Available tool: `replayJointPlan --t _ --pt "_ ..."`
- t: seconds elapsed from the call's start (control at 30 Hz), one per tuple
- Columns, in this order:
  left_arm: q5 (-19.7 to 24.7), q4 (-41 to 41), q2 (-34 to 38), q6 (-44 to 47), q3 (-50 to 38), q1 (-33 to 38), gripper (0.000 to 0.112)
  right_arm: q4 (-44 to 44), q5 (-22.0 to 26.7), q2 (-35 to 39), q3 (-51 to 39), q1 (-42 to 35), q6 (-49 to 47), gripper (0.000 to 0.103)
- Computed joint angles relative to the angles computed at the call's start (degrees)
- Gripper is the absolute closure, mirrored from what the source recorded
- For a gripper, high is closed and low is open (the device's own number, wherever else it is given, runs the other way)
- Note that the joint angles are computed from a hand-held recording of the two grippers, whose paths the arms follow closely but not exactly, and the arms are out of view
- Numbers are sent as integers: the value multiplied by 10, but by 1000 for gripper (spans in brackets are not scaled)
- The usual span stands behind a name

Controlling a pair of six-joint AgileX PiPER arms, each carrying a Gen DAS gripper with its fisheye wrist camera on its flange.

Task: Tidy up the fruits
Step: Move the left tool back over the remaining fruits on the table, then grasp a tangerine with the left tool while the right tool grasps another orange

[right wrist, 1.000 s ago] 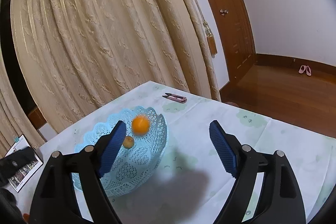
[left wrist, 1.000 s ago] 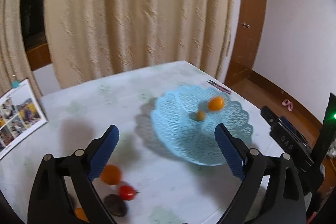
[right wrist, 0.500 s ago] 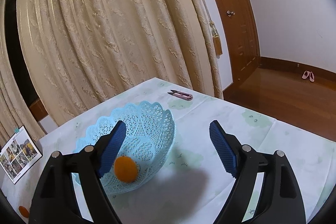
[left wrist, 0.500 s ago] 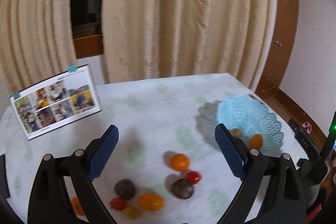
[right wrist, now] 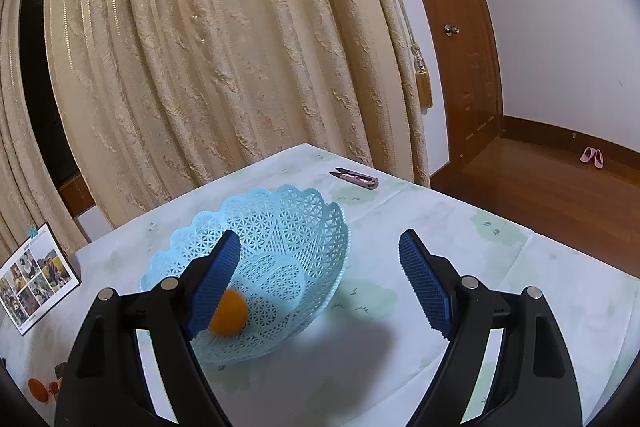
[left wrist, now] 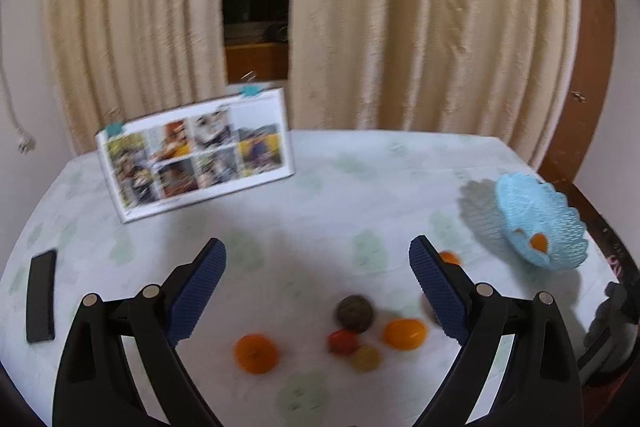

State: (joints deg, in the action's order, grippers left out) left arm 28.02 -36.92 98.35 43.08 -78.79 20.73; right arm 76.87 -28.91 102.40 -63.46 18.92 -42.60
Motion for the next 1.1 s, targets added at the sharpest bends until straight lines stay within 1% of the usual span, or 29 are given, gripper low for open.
replayJointPlan --t 0.03,0.17,0.3,0.43,0.53,0.73,0.93,1.03,1.1 --pt "-2 -2 0 3 6 7 20 2 -2 1 -1 2 -4 20" --pt "9 29 22 -30 4 39 20 7 -10 5 -4 10 -17 20" --pt "12 39 37 -41 5 51 20 20 -41 14 -13 28 -44 20" --pt "-5 31 43 -20 24 55 20 42 -52 20 -20 40 -76 20" --pt "-9 21 50 -3 28 58 20 51 -59 17 -16 51 -84 20" --pt "-2 12 73 11 24 61 20 59 -45 4 -3 71 -80 20" --pt "-4 11 92 19 21 56 21 77 -34 -2 -14 105 -113 20" --pt "1 6 97 24 19 58 28 84 -21 0 -25 118 -128 14" --pt "7 8 104 21 14 59 35 93 -15 4 -36 129 -143 14"
